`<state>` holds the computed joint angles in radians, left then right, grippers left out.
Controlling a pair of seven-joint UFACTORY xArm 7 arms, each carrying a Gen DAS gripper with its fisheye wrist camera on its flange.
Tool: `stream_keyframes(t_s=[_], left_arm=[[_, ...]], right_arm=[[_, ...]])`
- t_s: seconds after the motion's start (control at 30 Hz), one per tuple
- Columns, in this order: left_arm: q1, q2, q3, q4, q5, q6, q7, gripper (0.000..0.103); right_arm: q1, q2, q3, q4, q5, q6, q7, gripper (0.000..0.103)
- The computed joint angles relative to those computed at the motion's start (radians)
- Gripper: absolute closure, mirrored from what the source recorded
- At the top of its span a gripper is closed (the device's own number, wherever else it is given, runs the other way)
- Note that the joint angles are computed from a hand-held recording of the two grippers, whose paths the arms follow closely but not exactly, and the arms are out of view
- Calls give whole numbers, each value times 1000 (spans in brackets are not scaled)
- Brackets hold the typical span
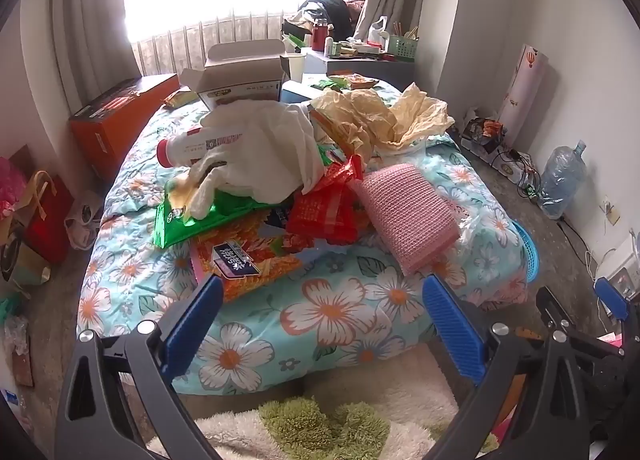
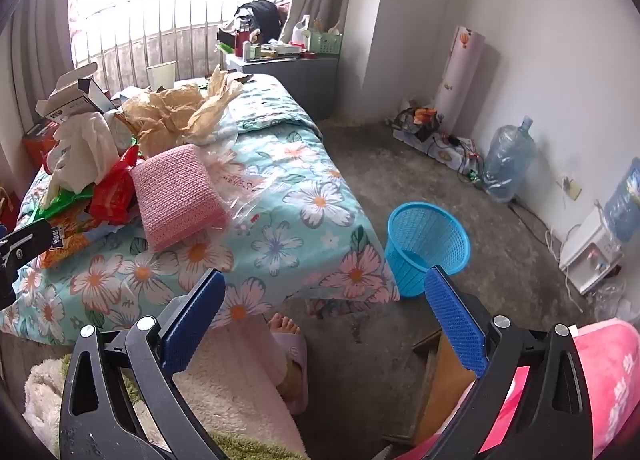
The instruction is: Collect trash
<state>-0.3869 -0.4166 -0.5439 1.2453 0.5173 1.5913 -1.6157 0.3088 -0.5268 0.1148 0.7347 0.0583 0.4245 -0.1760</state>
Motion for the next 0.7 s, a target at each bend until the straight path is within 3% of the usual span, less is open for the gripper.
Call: stream_keyframes(t_s=[0.7], left_arm=[[7, -29, 1, -30, -26, -12, -6, 5]], right_arm=[[3, 1, 1, -2, -6, -7, 1, 8]])
